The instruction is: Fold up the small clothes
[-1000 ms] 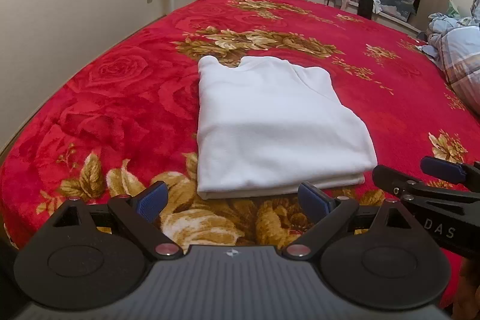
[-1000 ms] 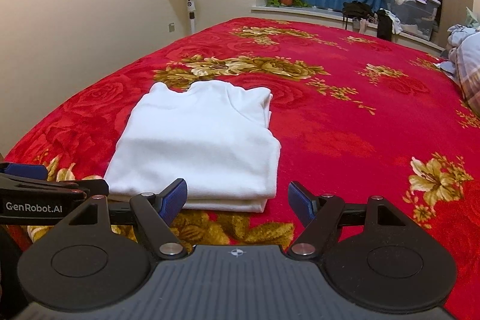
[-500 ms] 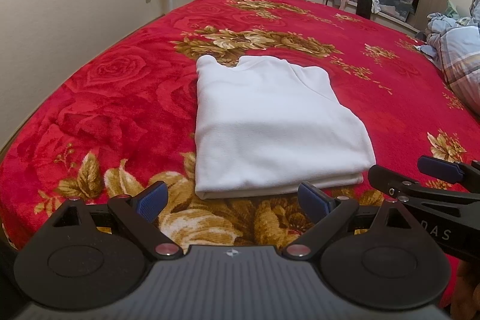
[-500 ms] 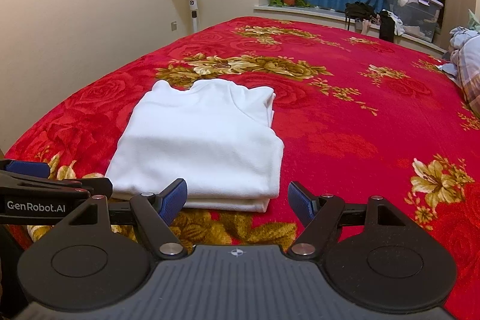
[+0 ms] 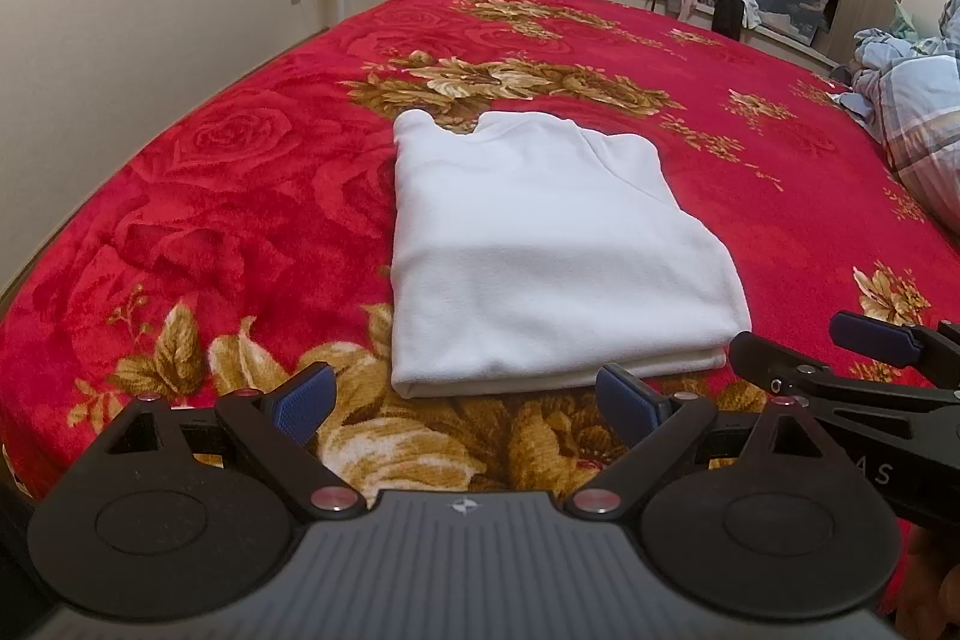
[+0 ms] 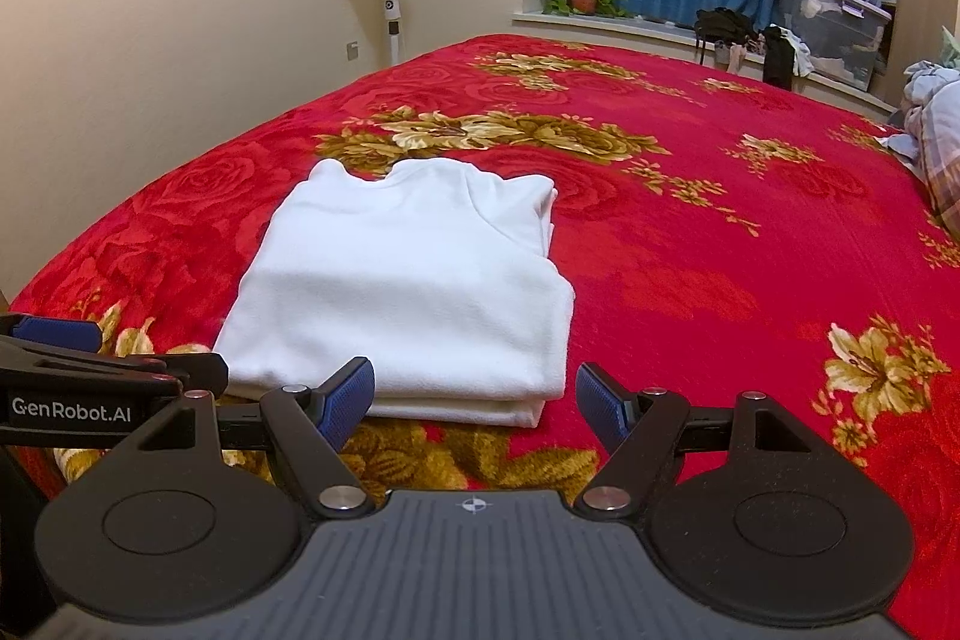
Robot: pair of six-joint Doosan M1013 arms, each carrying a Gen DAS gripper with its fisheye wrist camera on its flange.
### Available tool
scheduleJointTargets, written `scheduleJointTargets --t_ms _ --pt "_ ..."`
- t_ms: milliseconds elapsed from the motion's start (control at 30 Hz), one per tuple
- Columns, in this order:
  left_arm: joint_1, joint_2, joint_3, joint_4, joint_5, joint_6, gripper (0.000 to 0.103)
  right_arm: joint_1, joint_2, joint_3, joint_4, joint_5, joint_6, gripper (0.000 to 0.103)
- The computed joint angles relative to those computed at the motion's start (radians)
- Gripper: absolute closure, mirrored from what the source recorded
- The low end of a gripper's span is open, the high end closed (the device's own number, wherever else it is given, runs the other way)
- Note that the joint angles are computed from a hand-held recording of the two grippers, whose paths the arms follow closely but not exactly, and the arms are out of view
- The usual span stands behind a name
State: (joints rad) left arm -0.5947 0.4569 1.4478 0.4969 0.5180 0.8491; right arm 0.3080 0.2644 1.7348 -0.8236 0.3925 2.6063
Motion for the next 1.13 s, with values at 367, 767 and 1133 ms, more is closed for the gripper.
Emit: scheduleJointTargets --t_ms 367,767,1133 --pt "-0.001 -0.001 0.002 -0.006 -0.002 0.002 0.007 0.001 0.001 0.000 -0.011 -0.001 0.006 0.027" --pt "0.000 -0.001 0.002 -0.010 -0.001 0.005 0.007 0.000 0.001 0.001 -0.011 -0.002 0.005 0.027" --pt "0.004 0.000 0.005 -0.007 -0.010 0.007 0.007 0.000 0.000 0.001 -0.011 -0.003 0.004 0.027"
